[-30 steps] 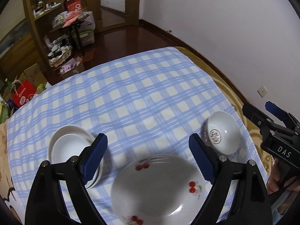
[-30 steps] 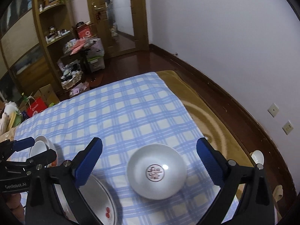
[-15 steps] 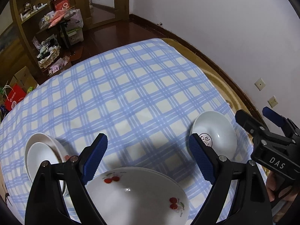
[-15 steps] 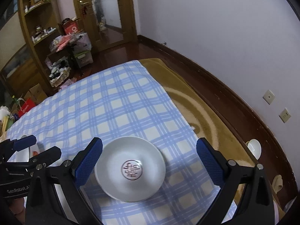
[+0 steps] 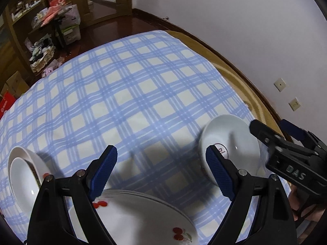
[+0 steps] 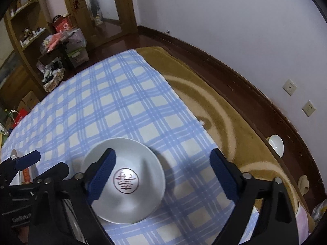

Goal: Organize plates and bowls
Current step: 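Move both tools to a white bowl with red emblem and close on its rim, then carry the emblem bowl with both tools toward the nested white bowls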

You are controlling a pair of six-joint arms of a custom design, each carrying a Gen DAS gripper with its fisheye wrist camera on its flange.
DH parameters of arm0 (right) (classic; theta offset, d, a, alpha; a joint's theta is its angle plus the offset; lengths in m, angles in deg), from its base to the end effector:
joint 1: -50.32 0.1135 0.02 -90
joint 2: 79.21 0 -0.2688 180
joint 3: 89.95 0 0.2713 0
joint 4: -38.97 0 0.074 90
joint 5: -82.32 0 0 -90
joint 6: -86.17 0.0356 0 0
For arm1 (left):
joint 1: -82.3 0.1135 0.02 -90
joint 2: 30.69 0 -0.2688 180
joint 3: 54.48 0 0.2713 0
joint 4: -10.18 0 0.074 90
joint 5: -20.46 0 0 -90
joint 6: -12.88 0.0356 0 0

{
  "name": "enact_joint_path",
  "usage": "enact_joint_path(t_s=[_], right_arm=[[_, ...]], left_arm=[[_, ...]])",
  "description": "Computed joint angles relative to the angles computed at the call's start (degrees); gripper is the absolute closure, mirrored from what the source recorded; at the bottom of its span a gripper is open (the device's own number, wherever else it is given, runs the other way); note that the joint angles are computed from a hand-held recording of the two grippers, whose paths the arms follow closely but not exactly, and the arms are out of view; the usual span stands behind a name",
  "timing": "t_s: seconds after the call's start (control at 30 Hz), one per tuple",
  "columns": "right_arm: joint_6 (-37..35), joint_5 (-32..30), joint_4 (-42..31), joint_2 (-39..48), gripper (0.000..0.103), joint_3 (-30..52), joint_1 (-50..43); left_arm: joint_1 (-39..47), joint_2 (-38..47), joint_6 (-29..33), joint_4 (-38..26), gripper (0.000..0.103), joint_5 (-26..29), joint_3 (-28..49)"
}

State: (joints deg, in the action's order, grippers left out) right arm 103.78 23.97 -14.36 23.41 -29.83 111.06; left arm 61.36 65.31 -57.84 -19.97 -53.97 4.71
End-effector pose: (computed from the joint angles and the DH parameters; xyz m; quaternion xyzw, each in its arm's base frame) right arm 0.1474 0.2248 0.0888 0.3694 0.8871 -0.0763 0.2660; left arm 0.2840 -0.1189 0.1186 0.3592 0.9023 -0.1356 0.1959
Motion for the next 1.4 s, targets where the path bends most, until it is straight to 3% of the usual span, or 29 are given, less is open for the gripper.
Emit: enact_joint_path(t_s=[0.17,0.3,0.4,0.43,0.83,0.87,1.17,1.4], right_arm=[[-1.16,-1.96,3.63,0.23,0.021,-1.94,-0.75],[-1.73,-4.12,10.13,-0.64,0.025,-5.40,-1.43],[-0.44,-5.41,14.59,-0.81,0.029,-7.73,-1.61],[-0.96,-5.87,15.98,-0.72,0.035,-8.28,-1.79],[-3.91,-10.47,28.89,0.80,0.091,-12.31,-3.27],[-4.12,-10.34,29.33,0.69,0.093,-12.34,-3.15],[-4.95,-6.69,24.21,-0.96,0.095,-9.59,-2.03],[-9.10,-4.63,18.32,2.09,0.095,-0.99,-1.78]], left_arm=[[-1.56,1.99,-0.21,-1.49,0.016,0.85,1.37],[-2.53,3.84,-0.32,-2.84,0.030,0.68,2.56],[-4.18,5.55,-0.57,-3.00,0.030,-0.86,3.28],[-4.52,5.77,-0.70,-2.71,0.032,-1.31,3.19],[-7.76,9.86,-0.77,-4.74,0.089,-2.94,5.42],[-7.78,9.98,-0.77,-5.84,0.094,-2.08,5.89],[-5.53,6.98,0.00,-6.00,0.095,-0.97,4.05],[-0.91,3.50,1.73,-7.55,0.095,-1.74,4.26]])
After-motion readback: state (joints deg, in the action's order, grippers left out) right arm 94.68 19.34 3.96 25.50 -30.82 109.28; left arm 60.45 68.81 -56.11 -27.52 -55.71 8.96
